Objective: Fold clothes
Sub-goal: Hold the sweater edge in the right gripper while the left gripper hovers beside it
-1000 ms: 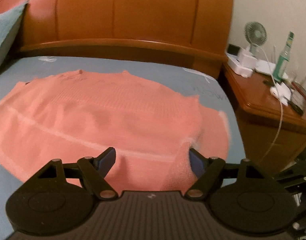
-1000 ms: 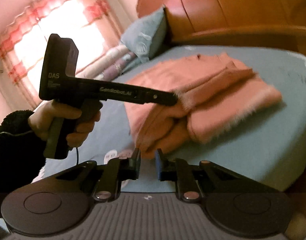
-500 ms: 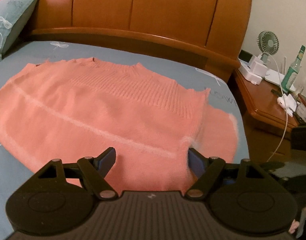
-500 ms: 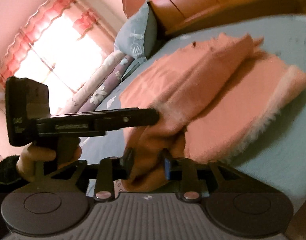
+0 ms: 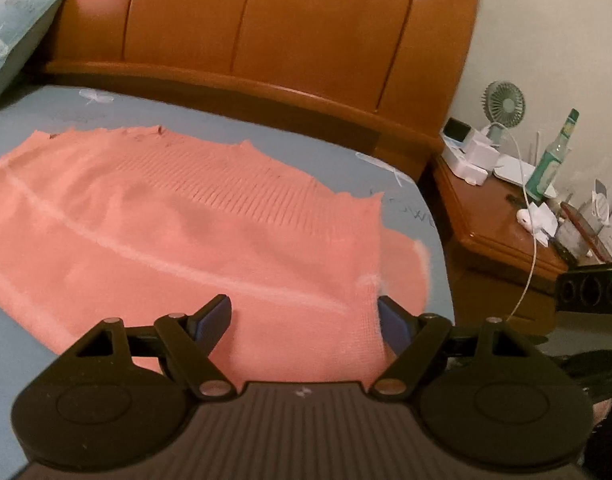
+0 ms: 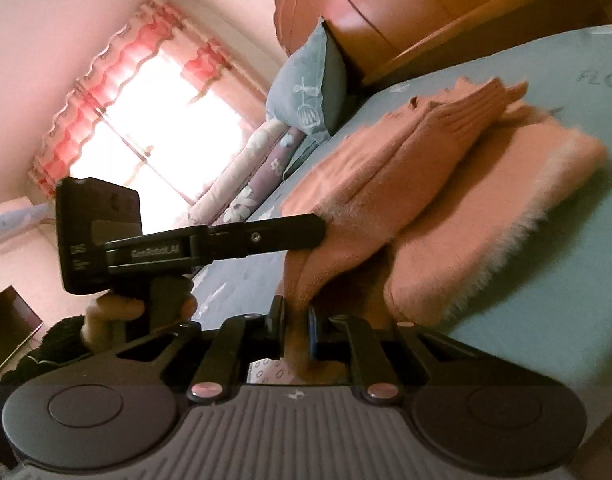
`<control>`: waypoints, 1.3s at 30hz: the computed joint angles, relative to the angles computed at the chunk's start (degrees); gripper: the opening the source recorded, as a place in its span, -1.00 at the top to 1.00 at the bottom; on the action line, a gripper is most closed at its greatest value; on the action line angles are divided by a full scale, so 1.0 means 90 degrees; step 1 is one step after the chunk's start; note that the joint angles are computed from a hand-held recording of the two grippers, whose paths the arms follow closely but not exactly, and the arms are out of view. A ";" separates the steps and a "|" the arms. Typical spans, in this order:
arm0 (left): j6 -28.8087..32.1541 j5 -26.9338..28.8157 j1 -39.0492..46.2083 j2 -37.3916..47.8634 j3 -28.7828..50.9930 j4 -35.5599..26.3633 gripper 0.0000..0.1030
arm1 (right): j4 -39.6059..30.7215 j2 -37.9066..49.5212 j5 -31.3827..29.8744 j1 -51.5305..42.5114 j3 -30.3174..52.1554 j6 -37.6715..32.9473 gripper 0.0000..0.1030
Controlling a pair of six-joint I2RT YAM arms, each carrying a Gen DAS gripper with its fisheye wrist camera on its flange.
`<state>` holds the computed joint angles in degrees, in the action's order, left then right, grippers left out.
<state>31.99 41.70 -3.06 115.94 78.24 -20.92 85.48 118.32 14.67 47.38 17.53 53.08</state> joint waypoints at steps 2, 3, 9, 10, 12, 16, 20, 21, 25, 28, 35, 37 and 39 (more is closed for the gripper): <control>-0.0022 0.0055 -0.0014 -0.0074 -0.0134 0.0173 -0.54 | 0.0092 -0.0069 0.0248 0.0252 -0.0225 0.0138 0.98; -0.0016 0.0133 -0.0009 -0.0045 -0.0101 0.0124 -0.54 | -0.0019 -0.0152 0.0433 0.0378 -0.0303 0.0204 0.98; -0.0344 0.0010 -0.0054 -0.0031 -0.0151 0.0446 -0.54 | 0.0211 0.0167 0.0647 0.0111 -0.0263 0.0756 0.63; -0.0379 0.0028 -0.0046 -0.0002 -0.0112 0.0421 -0.54 | 0.0299 0.0261 0.0561 0.0026 -0.0205 0.0782 0.50; -0.0413 0.0036 -0.0035 0.0025 -0.0077 0.0424 -0.54 | 0.0354 0.0426 0.0356 -0.0117 0.0001 0.0887 0.39; -0.0429 0.0004 -0.0026 0.0076 -0.0029 0.0441 -0.54 | -0.0216 0.0470 0.0682 -0.0037 0.0452 0.1200 0.45; -0.0399 -0.0058 -0.0042 0.0190 0.0071 0.0362 -0.54 | 0.0165 0.0572 0.1454 0.0364 0.0367 0.1079 0.76; -0.0375 -0.0074 -0.0066 0.0244 0.0102 0.0337 -0.54 | 0.0085 0.0414 0.1691 0.0551 0.0305 0.0873 0.76; -0.0324 -0.0369 -0.0328 0.0637 0.0429 0.0047 -0.54 | -0.0824 -0.0101 0.1686 0.0799 0.0246 0.0831 0.90; -0.0200 -0.0722 -0.0527 0.0693 0.0233 0.0412 -0.55 | -0.1269 -0.0440 0.1735 0.0845 0.0110 0.0931 0.82; -0.0555 0.0040 -0.0086 0.0353 0.0004 0.0641 -0.54 | -0.1170 -0.1006 0.1931 0.0128 -0.0339 0.1075 0.34; -0.0417 0.0104 0.0011 0.0184 -0.0191 0.0719 -0.54 | -0.1458 -0.1049 0.1467 -0.0274 -0.0234 0.1251 -0.06; -0.0241 0.0121 0.0091 0.0109 -0.0304 0.0666 -0.54 | -0.1934 -0.1055 0.1070 -0.0595 -0.0004 0.1381 -0.08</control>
<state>29.82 42.78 -2.24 116.92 75.51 -14.93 68.07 108.82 24.31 42.03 17.50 65.51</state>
